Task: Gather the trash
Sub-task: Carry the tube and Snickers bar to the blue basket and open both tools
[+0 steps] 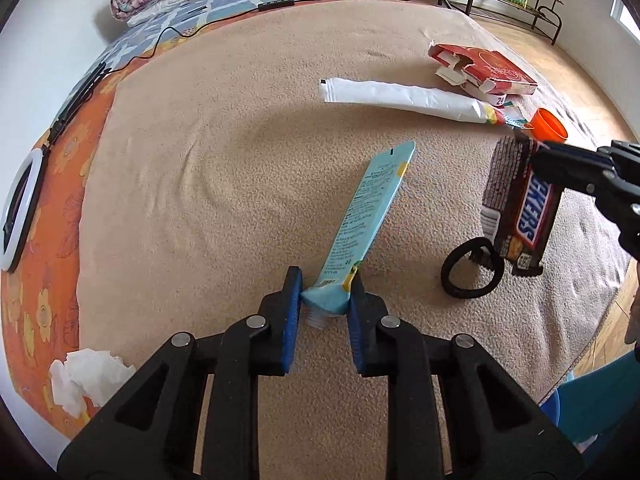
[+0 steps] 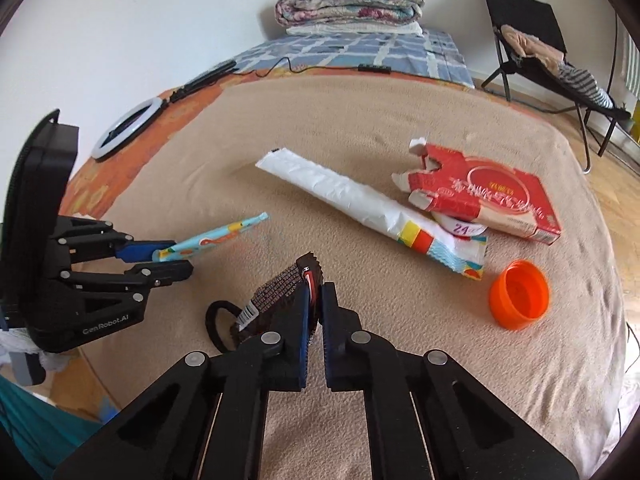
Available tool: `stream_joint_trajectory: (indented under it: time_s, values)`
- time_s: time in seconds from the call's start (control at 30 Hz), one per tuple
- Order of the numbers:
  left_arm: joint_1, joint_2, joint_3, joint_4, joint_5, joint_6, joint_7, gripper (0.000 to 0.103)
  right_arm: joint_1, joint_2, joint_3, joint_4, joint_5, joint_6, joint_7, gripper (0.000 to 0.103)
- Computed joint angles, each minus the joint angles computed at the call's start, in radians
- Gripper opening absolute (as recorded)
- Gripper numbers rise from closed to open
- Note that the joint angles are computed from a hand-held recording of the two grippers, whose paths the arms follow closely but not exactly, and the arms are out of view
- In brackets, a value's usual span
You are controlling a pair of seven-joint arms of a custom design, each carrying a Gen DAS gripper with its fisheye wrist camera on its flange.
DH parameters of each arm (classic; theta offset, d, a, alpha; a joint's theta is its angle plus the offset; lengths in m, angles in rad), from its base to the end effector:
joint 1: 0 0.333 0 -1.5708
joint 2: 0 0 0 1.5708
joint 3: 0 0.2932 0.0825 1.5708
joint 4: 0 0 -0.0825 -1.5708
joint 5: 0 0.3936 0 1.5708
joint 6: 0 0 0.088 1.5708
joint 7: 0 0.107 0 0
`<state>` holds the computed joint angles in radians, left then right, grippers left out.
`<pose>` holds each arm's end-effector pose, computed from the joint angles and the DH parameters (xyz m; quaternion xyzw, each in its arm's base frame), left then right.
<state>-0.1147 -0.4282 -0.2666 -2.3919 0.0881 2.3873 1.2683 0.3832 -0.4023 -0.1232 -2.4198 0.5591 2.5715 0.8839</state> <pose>0.4389 -0.1820 0.4909 -0.6433 0.7331 -0.1419 0.1691 0.4691 0.1128 0.4906 -0.8194 0.4584 -0.0908 0.3319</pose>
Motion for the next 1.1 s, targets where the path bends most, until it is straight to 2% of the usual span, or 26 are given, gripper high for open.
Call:
stream_joint_trajectory:
  time_s: [0.1,0.17,0.27,0.33,0.53,0.73,0.9,1.1]
  values:
    - [-0.012,-0.017,0.007,-0.009,-0.019,0.002,0.017,0.021,0.002,-0.022,0.007,-0.008,-0.009,0.044,-0.013,0.004]
    - [-0.005,-0.031,-0.011,-0.015,0.011,0.004,0.011,0.02,0.002,-0.024,0.011,-0.012,-0.033,0.075,-0.008,0.004]
    - [-0.006,-0.037,-0.016,-0.019,0.016,-0.002,0.009,0.019,0.011,-0.016,-0.005,-0.004,-0.035,0.086,0.007,0.004]
    - [-0.006,-0.035,-0.014,-0.021,0.011,-0.005,0.004,0.019,0.027,-0.021,-0.034,0.009,0.002,0.061,-0.005,0.004]
    - [-0.022,-0.054,-0.012,-0.022,-0.004,0.012,0.018,0.019,0.027,-0.05,-0.029,-0.008,-0.026,0.106,-0.017,0.004]
    - [-0.046,-0.103,-0.002,-0.034,-0.063,0.014,0.031,0.019,0.033,-0.065,-0.053,-0.01,-0.011,0.08,-0.019,0.004]
    - [-0.065,-0.177,0.003,-0.063,-0.118,0.0,0.036,0.019,0.033,-0.142,-0.073,-0.046,-0.001,0.054,-0.04,0.004]
    - [-0.095,-0.297,0.004,-0.124,-0.182,-0.032,0.038,0.019,0.027,-0.249,-0.103,-0.088,0.003,-0.031,-0.031,0.004]
